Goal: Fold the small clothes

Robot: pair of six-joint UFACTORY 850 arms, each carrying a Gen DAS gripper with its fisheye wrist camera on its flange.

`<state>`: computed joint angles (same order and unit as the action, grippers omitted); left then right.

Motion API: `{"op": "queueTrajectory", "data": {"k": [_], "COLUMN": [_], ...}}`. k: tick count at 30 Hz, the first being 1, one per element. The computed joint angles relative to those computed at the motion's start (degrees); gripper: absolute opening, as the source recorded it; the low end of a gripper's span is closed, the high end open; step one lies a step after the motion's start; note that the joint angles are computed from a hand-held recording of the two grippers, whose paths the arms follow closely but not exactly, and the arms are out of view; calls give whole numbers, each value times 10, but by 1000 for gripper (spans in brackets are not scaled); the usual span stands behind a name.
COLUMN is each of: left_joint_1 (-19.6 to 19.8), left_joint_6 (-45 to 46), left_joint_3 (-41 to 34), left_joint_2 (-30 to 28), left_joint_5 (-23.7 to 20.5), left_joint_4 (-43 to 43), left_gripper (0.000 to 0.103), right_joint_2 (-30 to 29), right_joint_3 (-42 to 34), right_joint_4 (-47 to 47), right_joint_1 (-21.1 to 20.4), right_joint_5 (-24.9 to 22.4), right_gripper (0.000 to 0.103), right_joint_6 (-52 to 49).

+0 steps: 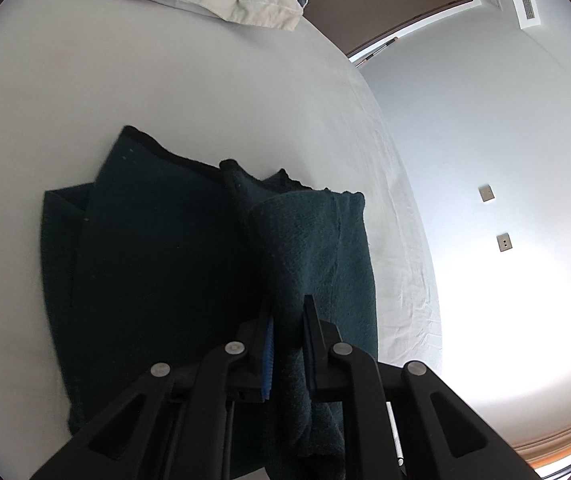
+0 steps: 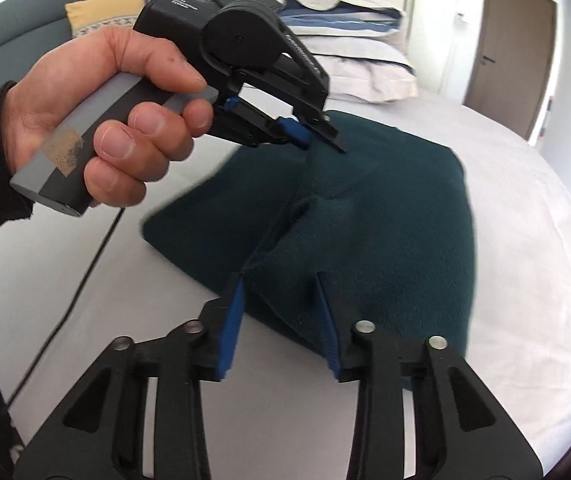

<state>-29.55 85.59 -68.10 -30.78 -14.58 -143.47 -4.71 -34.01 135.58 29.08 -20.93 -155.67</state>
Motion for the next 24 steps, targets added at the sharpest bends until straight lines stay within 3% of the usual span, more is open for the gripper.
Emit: {"op": "queueTrajectory", "data": {"k": [7, 14, 20, 24], "left_joint_1": [30, 55, 58, 62], "left_joint_6": [-65, -140, -20, 8], "left_joint_3": [45, 65, 97, 110], "left_joint_2": [42, 53, 59, 52], "left_joint_5": [18, 8, -12, -35], "left_joint_4": [90, 184, 43, 3], "left_gripper": [13, 13, 13, 13], "right_joint_2": [-39, -90, -82, -62], "right_joint_3": [-36, -76, -72, -49], "right_joint_4": [-83, -179, -207, -244], "right_joint_1": [24, 32, 41, 0], "right_joint_5": [-19, -41, -40, -71], "right_gripper": [26, 26, 26, 26], "right_joint_6": [102, 207, 242, 277]}}
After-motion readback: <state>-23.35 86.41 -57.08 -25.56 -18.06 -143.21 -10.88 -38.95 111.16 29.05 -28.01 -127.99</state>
